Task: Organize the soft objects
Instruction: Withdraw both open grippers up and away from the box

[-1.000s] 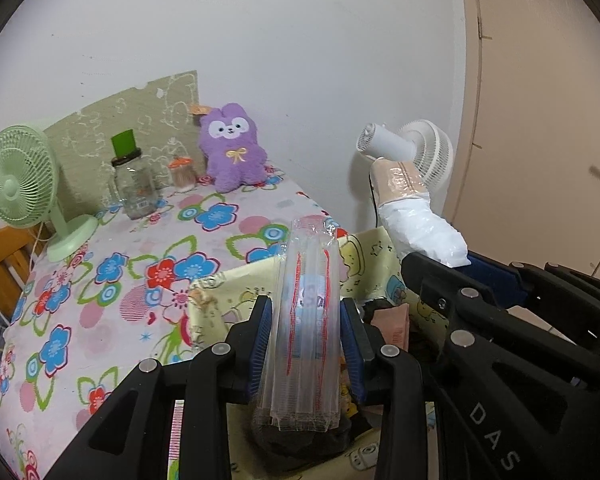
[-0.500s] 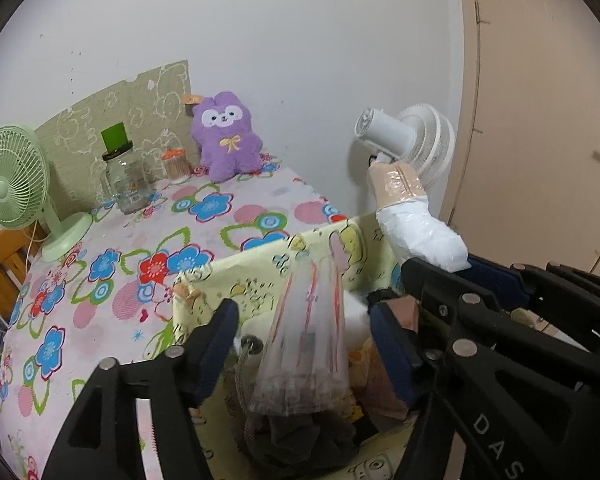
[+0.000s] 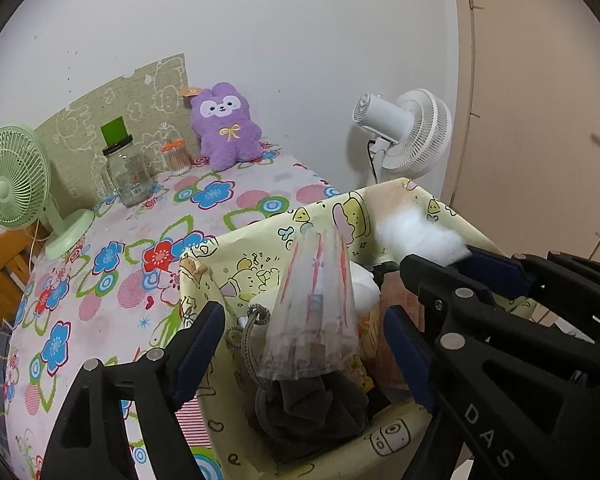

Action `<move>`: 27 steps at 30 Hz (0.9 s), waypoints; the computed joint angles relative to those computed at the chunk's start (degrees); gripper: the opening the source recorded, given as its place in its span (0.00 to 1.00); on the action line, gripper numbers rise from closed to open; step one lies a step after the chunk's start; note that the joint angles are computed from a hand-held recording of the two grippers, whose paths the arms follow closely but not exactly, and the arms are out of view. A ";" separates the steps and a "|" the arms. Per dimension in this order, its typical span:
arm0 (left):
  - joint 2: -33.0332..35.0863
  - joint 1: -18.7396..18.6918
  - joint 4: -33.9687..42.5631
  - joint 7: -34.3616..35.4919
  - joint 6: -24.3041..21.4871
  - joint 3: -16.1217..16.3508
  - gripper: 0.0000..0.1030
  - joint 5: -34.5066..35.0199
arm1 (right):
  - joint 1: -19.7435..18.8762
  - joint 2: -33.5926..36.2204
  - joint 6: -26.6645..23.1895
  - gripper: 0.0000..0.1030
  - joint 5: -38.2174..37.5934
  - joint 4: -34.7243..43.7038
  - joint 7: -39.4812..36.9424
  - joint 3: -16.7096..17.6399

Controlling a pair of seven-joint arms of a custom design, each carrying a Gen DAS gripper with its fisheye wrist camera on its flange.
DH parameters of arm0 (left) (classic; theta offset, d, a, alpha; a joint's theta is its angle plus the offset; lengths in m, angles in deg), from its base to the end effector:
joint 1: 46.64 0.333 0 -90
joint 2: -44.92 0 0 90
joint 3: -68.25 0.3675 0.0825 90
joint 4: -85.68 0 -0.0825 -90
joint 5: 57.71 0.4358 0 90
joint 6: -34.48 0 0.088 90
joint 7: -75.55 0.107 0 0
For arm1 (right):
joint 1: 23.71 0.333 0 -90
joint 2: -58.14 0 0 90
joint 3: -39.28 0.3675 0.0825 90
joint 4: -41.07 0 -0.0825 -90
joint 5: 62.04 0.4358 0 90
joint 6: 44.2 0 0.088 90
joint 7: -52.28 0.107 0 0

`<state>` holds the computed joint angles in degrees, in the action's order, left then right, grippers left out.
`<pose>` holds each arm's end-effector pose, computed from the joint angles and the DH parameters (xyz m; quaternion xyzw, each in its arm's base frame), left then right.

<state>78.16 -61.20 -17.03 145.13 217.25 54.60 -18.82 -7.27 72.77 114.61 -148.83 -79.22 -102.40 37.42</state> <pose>0.6537 -0.3849 0.3334 -0.3720 0.8354 -0.3477 0.2069 0.6028 0.2022 0.3270 -0.5074 0.7599 -0.3051 0.2685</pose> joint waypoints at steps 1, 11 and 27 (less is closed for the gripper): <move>-0.18 0.14 -0.33 0.03 0.32 -0.07 0.82 0.03 | 0.14 -0.20 -0.37 0.38 -0.01 -0.19 0.20 0.04; -2.54 0.17 -3.36 -1.35 3.55 1.48 0.87 0.81 | 1.20 -2.05 -4.18 0.62 -1.99 -1.26 2.72 1.31; -8.99 -6.54 -10.68 -3.70 12.37 13.77 0.97 -1.72 | 4.33 -3.70 -9.32 0.79 -5.17 0.21 5.06 3.77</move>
